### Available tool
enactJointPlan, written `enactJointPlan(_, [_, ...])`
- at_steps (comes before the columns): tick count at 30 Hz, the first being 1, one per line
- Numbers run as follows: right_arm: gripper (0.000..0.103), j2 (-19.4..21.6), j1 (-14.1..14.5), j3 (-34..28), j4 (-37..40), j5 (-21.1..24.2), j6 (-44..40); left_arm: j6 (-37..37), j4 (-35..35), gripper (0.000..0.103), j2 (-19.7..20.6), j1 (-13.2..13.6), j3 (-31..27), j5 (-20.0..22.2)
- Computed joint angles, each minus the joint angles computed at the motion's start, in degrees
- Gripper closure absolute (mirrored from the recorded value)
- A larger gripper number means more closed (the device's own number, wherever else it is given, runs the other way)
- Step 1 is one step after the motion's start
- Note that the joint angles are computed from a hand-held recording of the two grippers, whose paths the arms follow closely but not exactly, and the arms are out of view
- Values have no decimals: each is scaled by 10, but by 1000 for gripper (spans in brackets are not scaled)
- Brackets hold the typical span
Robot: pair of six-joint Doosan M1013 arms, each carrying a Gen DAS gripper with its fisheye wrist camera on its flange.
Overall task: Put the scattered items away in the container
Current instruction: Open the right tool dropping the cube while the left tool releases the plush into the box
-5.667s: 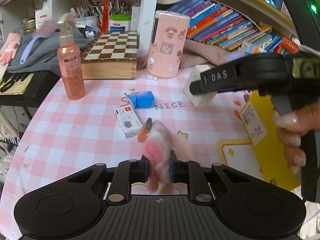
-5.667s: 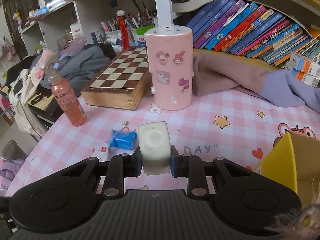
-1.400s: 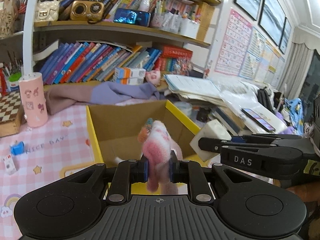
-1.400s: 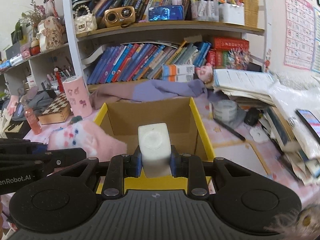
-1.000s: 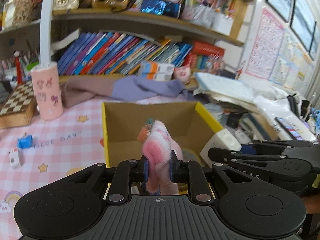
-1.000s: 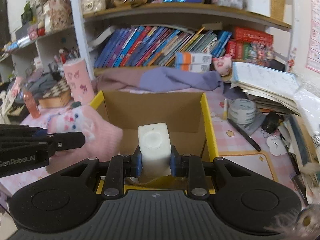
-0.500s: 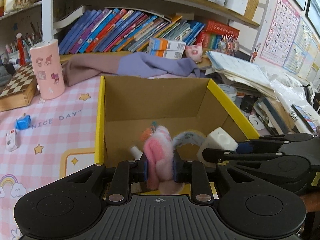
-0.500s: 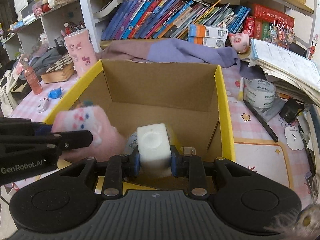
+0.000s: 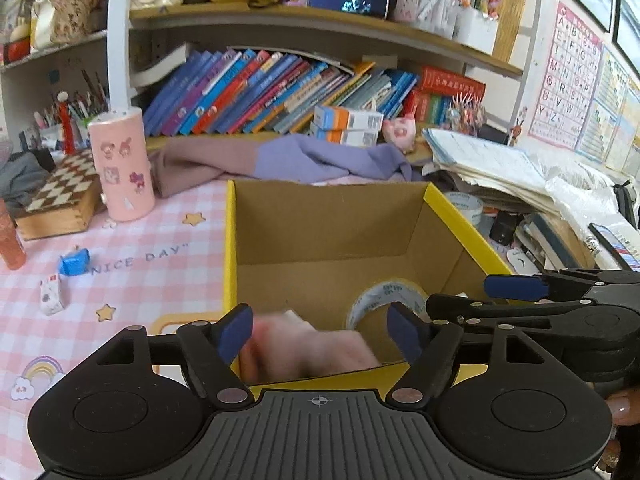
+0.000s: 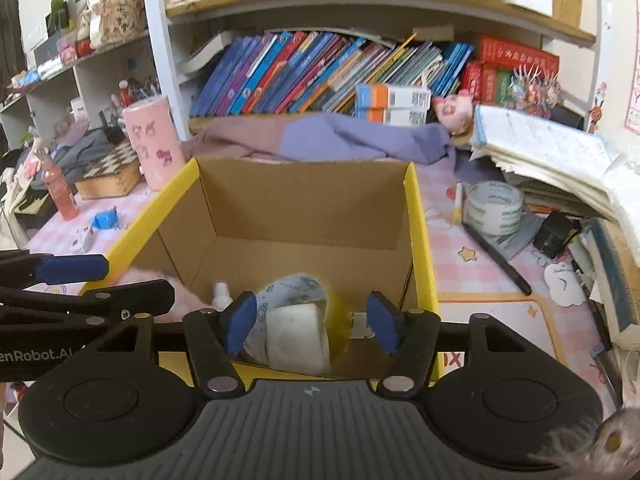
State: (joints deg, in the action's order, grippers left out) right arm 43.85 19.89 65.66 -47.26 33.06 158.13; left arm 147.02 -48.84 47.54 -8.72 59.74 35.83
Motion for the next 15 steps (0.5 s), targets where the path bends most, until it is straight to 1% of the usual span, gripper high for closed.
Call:
enactJointPlan(6, [39,-6,13,9,-34,18,43,57,-43,26,-14,7,27,-6])
enactJointPlan(15, [35,-11,40,20,-82,62,124,97,-66,26,-30,26,57,12])
